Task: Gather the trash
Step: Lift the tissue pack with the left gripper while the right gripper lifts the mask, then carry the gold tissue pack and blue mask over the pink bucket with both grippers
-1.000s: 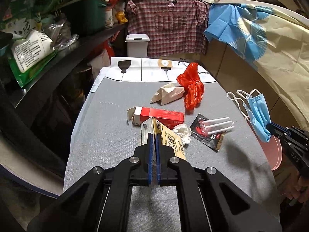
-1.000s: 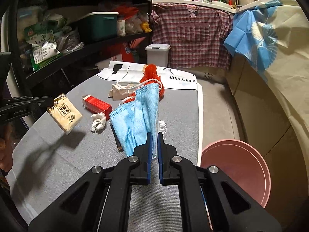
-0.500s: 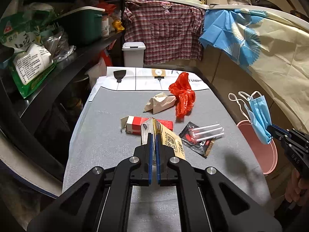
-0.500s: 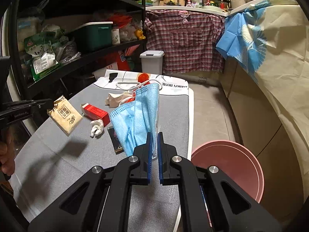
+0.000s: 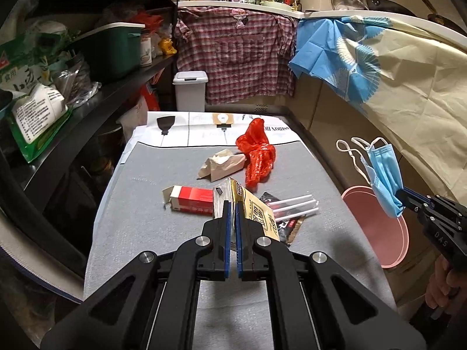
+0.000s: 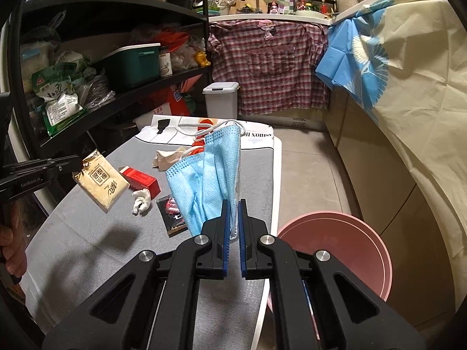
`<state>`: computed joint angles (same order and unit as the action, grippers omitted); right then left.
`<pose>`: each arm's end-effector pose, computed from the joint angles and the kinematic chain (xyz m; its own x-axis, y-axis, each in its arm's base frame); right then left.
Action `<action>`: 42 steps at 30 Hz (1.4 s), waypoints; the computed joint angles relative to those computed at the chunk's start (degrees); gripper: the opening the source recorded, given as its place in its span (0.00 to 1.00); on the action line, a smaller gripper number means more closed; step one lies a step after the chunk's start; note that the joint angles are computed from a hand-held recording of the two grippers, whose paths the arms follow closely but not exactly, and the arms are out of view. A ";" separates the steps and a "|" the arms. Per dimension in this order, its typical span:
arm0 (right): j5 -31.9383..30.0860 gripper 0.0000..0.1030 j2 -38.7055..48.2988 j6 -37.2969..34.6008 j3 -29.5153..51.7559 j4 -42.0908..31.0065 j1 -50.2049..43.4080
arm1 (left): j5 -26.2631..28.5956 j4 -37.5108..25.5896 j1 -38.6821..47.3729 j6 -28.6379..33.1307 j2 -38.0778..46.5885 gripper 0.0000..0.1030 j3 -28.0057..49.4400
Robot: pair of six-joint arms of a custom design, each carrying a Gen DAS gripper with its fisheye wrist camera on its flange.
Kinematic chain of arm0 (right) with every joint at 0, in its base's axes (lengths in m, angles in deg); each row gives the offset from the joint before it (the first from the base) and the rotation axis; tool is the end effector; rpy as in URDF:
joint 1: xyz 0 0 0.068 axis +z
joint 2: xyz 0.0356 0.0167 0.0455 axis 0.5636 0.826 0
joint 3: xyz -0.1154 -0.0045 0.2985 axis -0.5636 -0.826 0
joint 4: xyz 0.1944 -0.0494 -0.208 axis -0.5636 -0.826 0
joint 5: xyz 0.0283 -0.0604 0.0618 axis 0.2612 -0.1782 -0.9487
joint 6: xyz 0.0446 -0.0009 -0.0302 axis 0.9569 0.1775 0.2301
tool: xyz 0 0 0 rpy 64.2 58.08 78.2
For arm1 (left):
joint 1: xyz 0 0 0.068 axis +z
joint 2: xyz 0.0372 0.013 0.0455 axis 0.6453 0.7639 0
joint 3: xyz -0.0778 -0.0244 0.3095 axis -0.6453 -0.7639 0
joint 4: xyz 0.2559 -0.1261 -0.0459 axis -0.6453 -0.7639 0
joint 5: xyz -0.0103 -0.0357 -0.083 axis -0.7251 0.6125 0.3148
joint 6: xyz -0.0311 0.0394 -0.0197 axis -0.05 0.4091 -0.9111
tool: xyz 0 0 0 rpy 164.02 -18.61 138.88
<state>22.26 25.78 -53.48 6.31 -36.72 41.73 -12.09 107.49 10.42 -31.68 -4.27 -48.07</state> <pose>0.2555 0.0461 0.0981 -0.5164 -0.2520 -0.8184 -0.5135 0.8560 0.0605 0.1789 -0.0828 0.1201 -0.5978 -0.1766 -0.7820 -0.1887 0.9790 -0.0768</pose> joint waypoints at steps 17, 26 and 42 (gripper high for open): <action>-1.64 0.06 -0.44 0.27 1.75 -2.93 -4.18 | -0.52 1.11 -4.06 -0.40 6.24 0.01 5.76; -2.61 0.06 -0.56 0.42 2.89 -4.65 -6.66 | -0.51 1.68 -5.74 0.31 10.02 0.01 8.88; -1.42 0.06 0.44 -1.19 7.70 -11.42 -13.80 | -0.92 0.58 -10.82 0.60 16.88 0.01 17.44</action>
